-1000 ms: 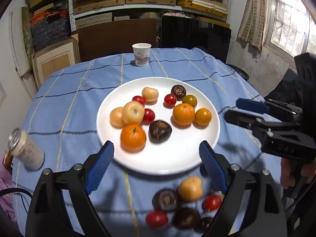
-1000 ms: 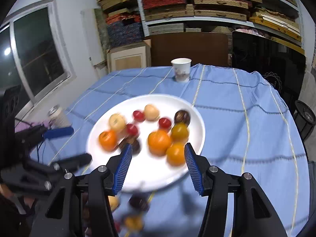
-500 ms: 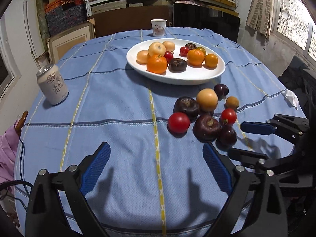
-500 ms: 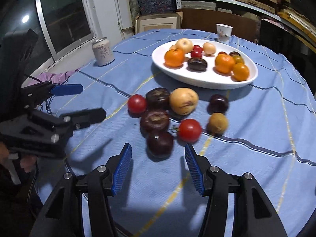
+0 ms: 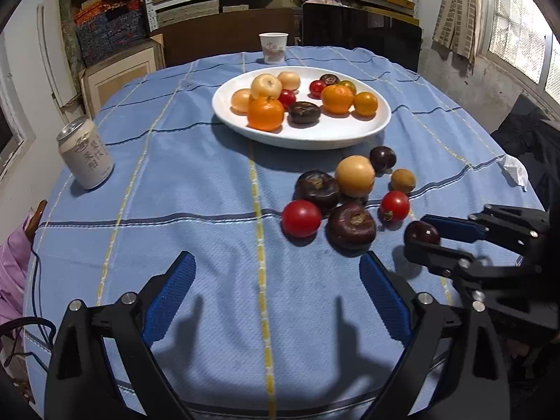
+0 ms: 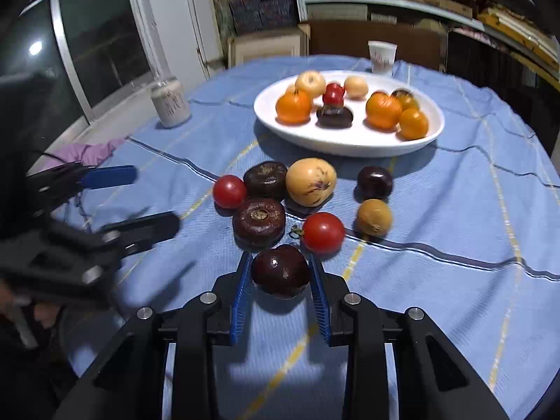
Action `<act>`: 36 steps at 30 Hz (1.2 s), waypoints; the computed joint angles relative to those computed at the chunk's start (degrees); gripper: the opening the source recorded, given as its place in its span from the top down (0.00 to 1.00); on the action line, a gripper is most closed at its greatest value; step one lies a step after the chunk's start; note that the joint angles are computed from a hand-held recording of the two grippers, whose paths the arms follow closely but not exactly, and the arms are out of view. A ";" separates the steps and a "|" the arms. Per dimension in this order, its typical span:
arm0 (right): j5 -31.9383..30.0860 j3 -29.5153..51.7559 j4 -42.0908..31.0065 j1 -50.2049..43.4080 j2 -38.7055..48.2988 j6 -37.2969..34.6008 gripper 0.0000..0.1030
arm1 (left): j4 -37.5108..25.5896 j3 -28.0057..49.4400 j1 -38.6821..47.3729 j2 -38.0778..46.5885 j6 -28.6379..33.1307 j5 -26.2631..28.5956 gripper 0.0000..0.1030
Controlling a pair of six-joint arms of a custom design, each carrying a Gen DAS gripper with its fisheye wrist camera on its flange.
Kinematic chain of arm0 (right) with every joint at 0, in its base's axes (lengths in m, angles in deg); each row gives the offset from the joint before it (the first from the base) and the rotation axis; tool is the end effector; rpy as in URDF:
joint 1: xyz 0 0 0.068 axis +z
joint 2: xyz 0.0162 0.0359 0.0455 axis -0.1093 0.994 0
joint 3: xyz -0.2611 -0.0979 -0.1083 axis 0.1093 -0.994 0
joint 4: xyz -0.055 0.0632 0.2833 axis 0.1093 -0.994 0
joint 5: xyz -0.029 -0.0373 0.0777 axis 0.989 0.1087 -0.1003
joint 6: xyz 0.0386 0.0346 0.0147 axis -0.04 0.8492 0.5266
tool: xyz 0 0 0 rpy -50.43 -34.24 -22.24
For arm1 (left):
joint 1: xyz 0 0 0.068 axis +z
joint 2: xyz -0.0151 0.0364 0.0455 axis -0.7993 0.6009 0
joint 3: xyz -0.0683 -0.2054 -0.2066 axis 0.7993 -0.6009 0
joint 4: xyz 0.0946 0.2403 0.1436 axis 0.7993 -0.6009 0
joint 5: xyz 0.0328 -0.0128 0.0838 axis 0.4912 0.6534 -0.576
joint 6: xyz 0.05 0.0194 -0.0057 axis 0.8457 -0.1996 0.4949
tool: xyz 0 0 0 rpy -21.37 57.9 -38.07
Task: Organize fruits
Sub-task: 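Grasp a dark brown fruit with the left gripper while the right grasps a dark plum, then carry the brown fruit and dark plum onto the plate with both grippers and release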
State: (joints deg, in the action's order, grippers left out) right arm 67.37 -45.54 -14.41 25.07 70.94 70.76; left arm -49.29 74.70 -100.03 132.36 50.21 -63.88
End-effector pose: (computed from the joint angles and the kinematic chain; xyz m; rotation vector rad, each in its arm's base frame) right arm 0.1561 0.0884 0.1707 -0.1060 2.3838 0.2561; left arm 0.2282 -0.2343 0.1849 0.6798 2.3717 -0.2008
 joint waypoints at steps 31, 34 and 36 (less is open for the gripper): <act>-2.62 -6.90 -9.61 -3.24 -22.44 -2.06 0.68 | 1.21 10.49 -5.59 15.62 -1.05 -2.89 0.60; -3.01 -6.97 -9.82 -3.83 -22.94 -2.16 0.68 | 2.02 8.75 -5.18 14.00 -1.66 -1.88 0.60; -3.17 -7.05 -10.03 -4.02 -23.35 -2.20 0.68 | 2.89 6.93 -5.08 12.21 -1.89 -1.56 0.60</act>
State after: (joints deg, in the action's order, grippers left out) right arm 64.20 -52.58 -24.44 21.06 47.59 68.56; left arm -46.40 81.63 -105.11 144.57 48.32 -65.44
